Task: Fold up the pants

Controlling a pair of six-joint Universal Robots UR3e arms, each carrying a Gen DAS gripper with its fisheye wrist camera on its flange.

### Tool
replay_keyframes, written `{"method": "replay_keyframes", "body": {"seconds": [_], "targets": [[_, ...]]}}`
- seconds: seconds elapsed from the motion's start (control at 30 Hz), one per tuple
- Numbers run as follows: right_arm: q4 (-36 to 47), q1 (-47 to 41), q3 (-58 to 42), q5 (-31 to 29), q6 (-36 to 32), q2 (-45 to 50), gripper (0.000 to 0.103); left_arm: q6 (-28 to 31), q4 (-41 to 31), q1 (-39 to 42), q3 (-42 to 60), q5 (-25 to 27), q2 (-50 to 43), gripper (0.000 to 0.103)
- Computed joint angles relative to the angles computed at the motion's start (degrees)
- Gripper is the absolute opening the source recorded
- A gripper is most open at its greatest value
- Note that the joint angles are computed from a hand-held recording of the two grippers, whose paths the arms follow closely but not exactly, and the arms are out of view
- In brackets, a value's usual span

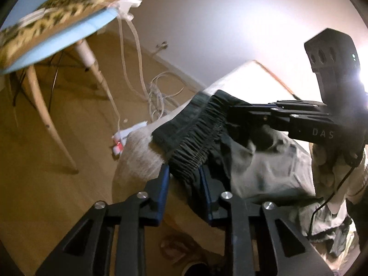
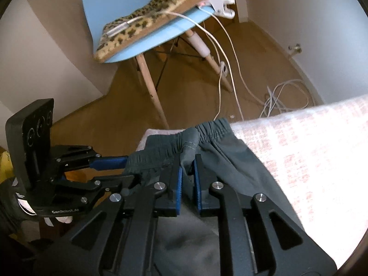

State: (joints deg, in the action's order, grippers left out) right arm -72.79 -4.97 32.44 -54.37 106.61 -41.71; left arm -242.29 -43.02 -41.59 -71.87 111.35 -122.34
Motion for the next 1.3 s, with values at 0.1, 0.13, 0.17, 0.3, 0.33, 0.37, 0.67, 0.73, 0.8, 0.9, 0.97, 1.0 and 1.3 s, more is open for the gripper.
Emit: {"method": "replay_keyframes", "body": {"seconds": [0.1, 0.13, 0.17, 0.3, 0.33, 0.37, 0.67, 0.73, 0.8, 0.9, 0.97, 1.0, 1.3], "targets": [[0.05, -1.13, -0.27, 2.2, -0.06, -1.34, 0.008, 2.31, -0.48, -0.39, 3.0, 2.19, -0.86, 0.018], [0.8, -1.28, -1.85, 2.96, 0.17, -0.86, 0.008, 2.93, -1.32, -0.3, 4.24, 2.77, -1.18, 0.018], [1.76, -1.51, -4.31, 3.97, 0.75, 0.04, 0.008, 3.36, -2.09, -0.19, 5.42, 3.28, -1.53, 0.018], [3.68, -0.4, -13.33, 4.78, 3.99, 5.03, 0.008, 6.05, -5.15, 1.37, 8.73, 3.0, -2.61, 0.018], [2.84, 0.05, -13.62, 4.54, 4.83, 5.67, 0.008, 6.41, -5.49, 1.82, 8.82, 2.48, -2.76, 0.018], [1.11, 0.72, -13.38, 4.09, 6.22, 6.42, 0.008, 6.67, -5.86, 2.22, 8.86, 1.99, -2.96, 0.018], [-6.77, 2.75, -8.22, 0.54, 11.9, 7.95, 0.008, 8.43, -9.1, 3.97, 9.06, -1.46, -4.32, 0.021], [-7.5, 2.04, -5.65, 0.58, 11.0, 5.67, 0.009, 9.38, -14.57, 4.01, 13.68, -1.53, -6.16, 0.038], [-9.07, 0.8, -1.66, 0.66, 9.74, 2.45, 0.009, 9.28, -22.76, 4.16, 20.76, -2.02, -9.32, 0.061], [-8.67, -1.91, 1.97, 1.61, 8.05, -1.74, 0.009, 7.29, -23.85, 3.72, 21.85, -0.07, -10.35, 0.066], [-7.26, -4.85, 4.34, 2.58, 6.26, -5.0, 0.009, 5.73, -22.22, 3.9, 20.05, -0.32, -9.71, 0.066], [-6.32, -6.17, 4.87, 2.76, 5.6, -6.17, 0.009, 5.31, -21.61, 4.07, 19.38, -0.61, -9.45, 0.066], [6.22, -26.96, 13.58, 5.92, -8.22, -21.32, 0.061, 6.85, -32.15, 1.32, 33.31, 4.31, -12.4, 0.066]]}}
